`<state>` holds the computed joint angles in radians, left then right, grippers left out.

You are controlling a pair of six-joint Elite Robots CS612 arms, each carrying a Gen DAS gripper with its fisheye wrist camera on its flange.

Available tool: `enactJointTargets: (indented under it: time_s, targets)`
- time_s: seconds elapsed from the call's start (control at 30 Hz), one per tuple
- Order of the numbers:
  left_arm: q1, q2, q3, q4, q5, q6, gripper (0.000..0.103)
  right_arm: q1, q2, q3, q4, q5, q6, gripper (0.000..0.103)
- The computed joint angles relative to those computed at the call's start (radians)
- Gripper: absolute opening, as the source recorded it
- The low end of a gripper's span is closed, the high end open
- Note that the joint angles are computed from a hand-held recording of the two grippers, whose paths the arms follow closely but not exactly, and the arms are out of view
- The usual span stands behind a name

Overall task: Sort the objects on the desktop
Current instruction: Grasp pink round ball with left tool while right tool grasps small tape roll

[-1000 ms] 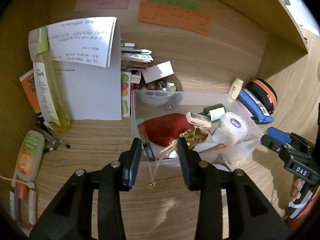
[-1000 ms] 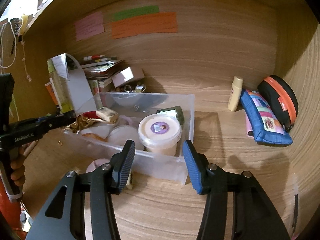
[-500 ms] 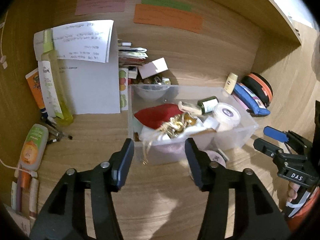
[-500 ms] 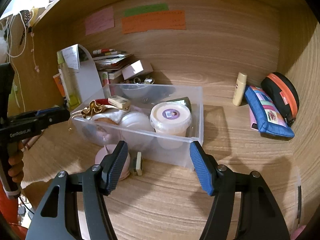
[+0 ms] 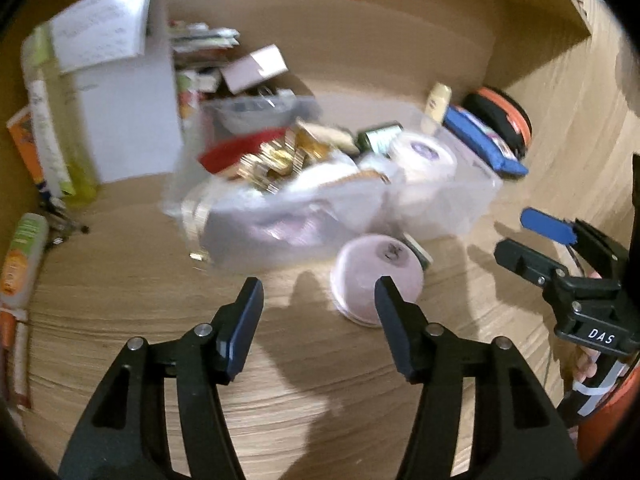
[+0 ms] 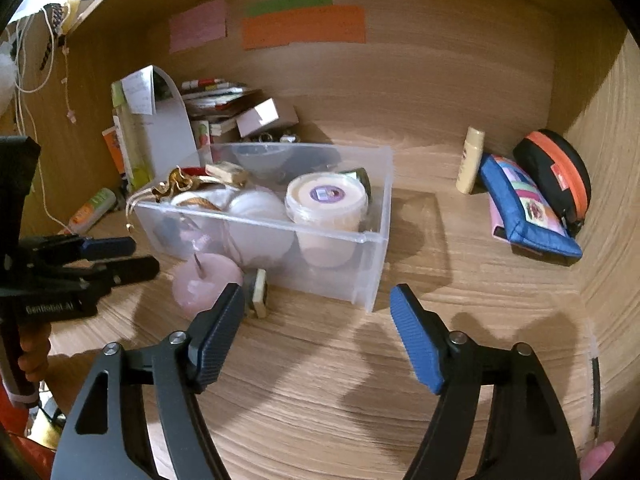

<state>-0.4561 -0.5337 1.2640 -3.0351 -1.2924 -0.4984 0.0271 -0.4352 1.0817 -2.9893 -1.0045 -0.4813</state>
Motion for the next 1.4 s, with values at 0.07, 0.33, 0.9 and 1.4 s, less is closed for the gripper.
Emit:
enactJointTargets:
  time_s: [0.07, 0.33, 0.9, 1.4]
  targets:
    - [0.002, 0.011, -0.017, 0.008, -0.035, 0.002, 0.06, 0.001, 0.005, -0.01, 0.017, -0.008, -0.007, 0.072]
    - [-0.004, 0.041, -0.081, 0.065, -0.064, 0.048, 0.065, 0.0, 0.017, -0.036, 0.076, -0.011, -0.032, 0.072]
    - [-0.001, 0.052, -0.095, 0.073, -0.049, 0.02, 0.062, 0.015, 0.025, -0.058, 0.154, -0.029, -0.081, 0.072]
    - [0.008, 0.003, 0.037, -0.097, 0.004, -0.038, 0.062, 0.069, 0.053, -0.126, 0.274, -0.108, -0.203, 0.034]
